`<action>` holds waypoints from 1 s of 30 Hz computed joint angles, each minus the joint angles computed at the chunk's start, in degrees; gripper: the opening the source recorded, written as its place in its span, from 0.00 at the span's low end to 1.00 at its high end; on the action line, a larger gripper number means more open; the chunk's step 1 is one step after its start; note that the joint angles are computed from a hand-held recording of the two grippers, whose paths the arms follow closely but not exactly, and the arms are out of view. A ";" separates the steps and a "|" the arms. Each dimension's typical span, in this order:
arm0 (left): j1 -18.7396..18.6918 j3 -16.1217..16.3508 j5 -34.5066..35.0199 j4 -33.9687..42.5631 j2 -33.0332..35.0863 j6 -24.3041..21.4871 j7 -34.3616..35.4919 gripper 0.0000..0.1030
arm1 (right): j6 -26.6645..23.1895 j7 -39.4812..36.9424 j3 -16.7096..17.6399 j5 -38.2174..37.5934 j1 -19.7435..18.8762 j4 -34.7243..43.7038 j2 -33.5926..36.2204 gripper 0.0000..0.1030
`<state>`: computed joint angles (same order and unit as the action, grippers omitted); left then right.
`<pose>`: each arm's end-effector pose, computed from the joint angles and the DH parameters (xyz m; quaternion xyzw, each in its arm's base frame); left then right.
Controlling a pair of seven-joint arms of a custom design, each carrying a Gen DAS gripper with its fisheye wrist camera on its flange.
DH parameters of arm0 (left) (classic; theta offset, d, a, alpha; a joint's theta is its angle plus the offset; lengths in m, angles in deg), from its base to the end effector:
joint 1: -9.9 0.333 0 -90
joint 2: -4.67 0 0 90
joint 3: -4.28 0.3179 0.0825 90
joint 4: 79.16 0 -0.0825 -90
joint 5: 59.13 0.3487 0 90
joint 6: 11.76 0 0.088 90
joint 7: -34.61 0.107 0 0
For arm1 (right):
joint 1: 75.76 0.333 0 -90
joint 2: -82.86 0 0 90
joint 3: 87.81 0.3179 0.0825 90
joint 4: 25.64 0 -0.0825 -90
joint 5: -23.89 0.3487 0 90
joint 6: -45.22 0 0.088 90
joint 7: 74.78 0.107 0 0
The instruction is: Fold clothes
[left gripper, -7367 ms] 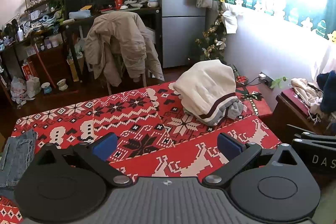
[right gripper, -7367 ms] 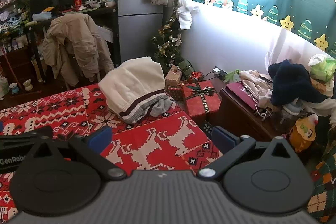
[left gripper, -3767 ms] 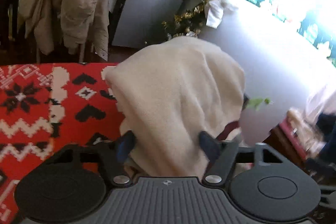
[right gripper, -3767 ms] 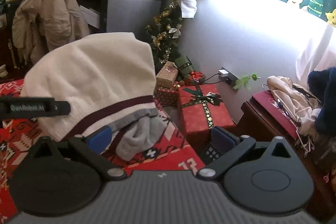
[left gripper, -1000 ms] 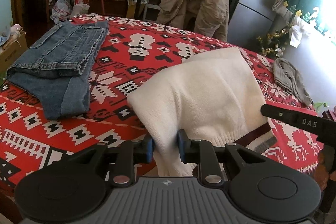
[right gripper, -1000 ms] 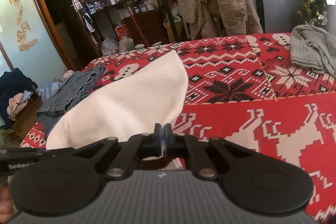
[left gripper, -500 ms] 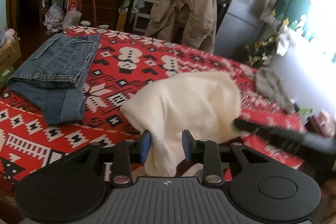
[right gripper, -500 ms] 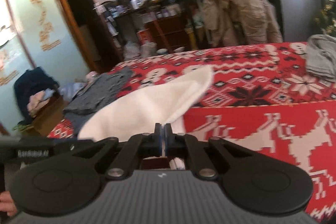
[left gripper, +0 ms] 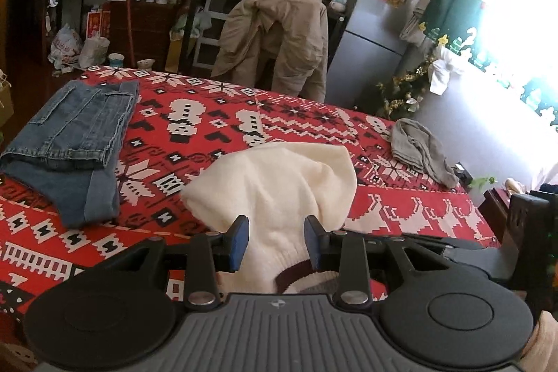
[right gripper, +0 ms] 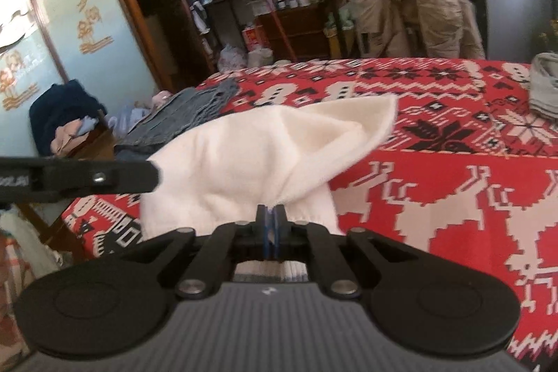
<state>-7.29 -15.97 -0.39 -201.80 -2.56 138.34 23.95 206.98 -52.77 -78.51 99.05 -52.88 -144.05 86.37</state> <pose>0.3984 -0.3389 0.5307 -0.7244 0.5207 -0.3809 0.2431 0.4986 0.2547 0.4735 -0.7827 0.4131 -0.0652 0.4609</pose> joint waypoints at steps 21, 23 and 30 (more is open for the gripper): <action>-2.02 4.29 -24.01 10.40 11.75 9.37 27.45 0.45 | -1.19 -12.84 0.14 4.49 1.46 -1.05 -3.11 0.07; -3.05 4.83 -27.48 12.66 13.26 5.13 29.90 0.45 | -0.98 -13.42 -0.03 4.56 1.87 -1.21 -3.26 0.07; -5.11 7.52 -26.68 13.79 13.70 2.22 25.41 0.08 | -1.20 -14.19 -0.50 5.00 2.30 -1.64 -3.54 0.07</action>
